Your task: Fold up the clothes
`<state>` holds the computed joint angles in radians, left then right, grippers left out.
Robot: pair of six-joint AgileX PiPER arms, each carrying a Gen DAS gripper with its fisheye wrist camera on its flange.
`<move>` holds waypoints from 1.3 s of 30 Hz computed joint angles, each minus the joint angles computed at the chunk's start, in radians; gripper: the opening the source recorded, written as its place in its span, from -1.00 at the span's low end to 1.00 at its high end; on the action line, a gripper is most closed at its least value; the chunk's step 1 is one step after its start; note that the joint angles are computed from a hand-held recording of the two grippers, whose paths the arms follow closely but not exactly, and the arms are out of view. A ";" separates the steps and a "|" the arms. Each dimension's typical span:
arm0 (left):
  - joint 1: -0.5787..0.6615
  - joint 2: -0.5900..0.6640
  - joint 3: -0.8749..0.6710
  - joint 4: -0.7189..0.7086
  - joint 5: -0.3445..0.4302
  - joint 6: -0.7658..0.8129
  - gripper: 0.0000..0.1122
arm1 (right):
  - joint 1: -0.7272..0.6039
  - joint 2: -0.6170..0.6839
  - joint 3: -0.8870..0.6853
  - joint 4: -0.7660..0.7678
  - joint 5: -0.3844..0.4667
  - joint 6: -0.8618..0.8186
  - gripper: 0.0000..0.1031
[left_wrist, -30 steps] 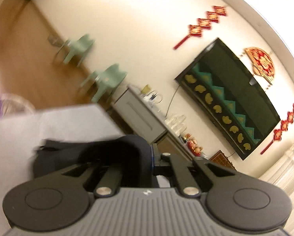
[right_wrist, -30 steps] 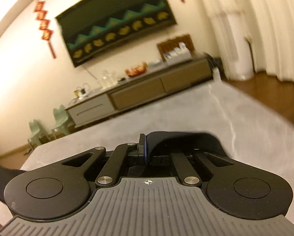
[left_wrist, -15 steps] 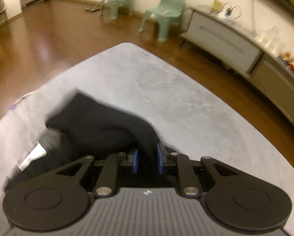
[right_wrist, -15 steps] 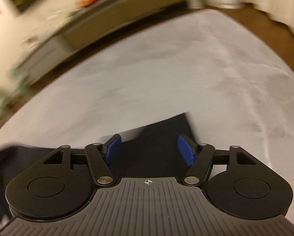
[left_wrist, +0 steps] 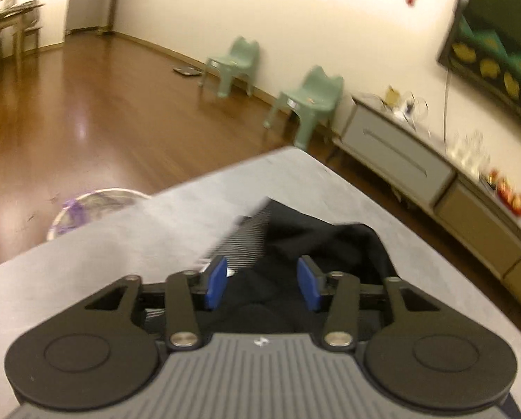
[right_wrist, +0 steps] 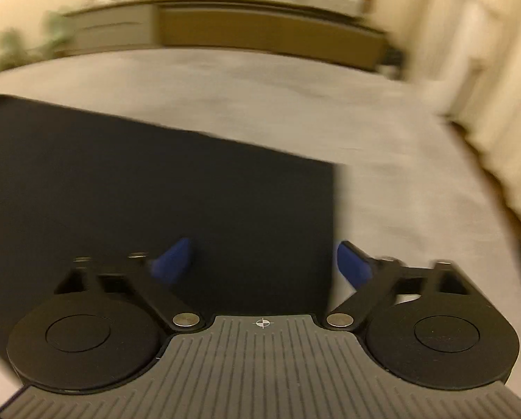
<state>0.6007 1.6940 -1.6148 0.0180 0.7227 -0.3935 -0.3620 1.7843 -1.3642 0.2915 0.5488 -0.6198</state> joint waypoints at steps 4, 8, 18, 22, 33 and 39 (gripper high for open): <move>0.147 -0.074 0.135 -0.295 0.048 0.245 -0.11 | 0.011 -0.054 0.023 -0.162 -0.015 0.188 0.36; 0.216 -0.081 0.199 -0.445 0.135 0.416 -0.11 | 0.030 -0.216 0.145 0.119 0.025 -0.065 0.55; 0.123 -0.034 0.213 -0.281 0.070 0.462 -0.17 | 0.141 -0.289 0.278 0.073 0.076 -0.101 0.78; 0.100 0.018 0.157 -0.121 -0.026 0.358 -0.27 | 0.103 -0.244 0.223 0.036 0.074 -0.034 0.78; 0.100 0.073 0.099 -0.003 -0.091 0.315 0.00 | 0.098 -0.149 0.135 0.063 0.077 -0.192 0.95; 0.042 0.090 0.087 0.153 -0.027 0.307 0.08 | 0.055 -0.060 0.016 0.127 0.189 -0.304 0.94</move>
